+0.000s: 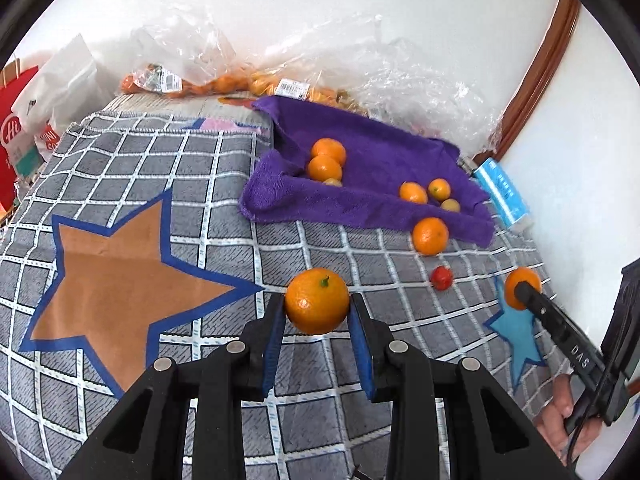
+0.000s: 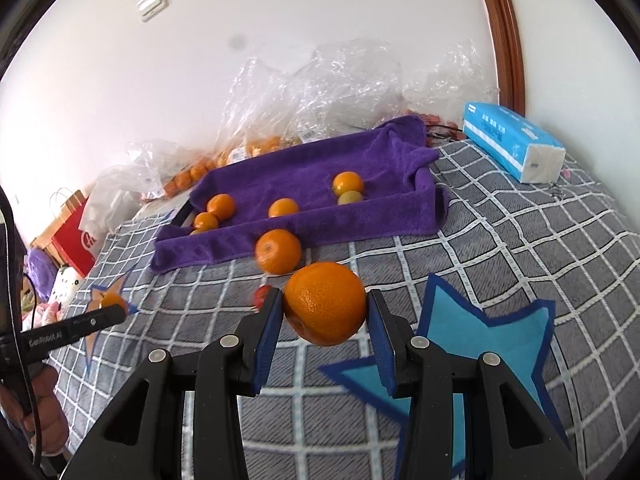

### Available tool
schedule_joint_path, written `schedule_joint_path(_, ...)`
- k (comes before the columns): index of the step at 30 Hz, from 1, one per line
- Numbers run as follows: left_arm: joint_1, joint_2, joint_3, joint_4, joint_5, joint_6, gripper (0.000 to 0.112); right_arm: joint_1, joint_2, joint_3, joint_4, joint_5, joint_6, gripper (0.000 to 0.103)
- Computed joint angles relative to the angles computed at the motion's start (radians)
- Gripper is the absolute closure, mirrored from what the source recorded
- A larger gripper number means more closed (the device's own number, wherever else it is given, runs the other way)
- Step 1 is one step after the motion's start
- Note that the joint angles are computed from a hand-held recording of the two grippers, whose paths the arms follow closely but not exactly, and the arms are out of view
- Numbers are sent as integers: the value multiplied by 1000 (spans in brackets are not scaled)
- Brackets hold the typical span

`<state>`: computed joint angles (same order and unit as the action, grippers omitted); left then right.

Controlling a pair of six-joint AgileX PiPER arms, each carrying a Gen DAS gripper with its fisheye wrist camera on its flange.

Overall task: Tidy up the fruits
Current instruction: 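Carry the large orange and the small orange over the purple towel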

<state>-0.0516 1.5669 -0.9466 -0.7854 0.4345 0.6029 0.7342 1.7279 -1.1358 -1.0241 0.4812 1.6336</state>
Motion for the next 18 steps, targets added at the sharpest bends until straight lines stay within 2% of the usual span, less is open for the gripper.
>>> schedule_joint_path(4, -2, -25, -28, 43, 19, -48, 82, 24, -15, -50, 68, 40, -79, 61)
schedule_joint_path(10, -3, -25, -141, 100, 69, -96, 82, 29, 24, -217, 170, 124, -241, 61)
schedule_joint_path(18, -16, 88, -377, 225, 109, -214, 82, -40, 132, -436, 243, 111, -398, 61)
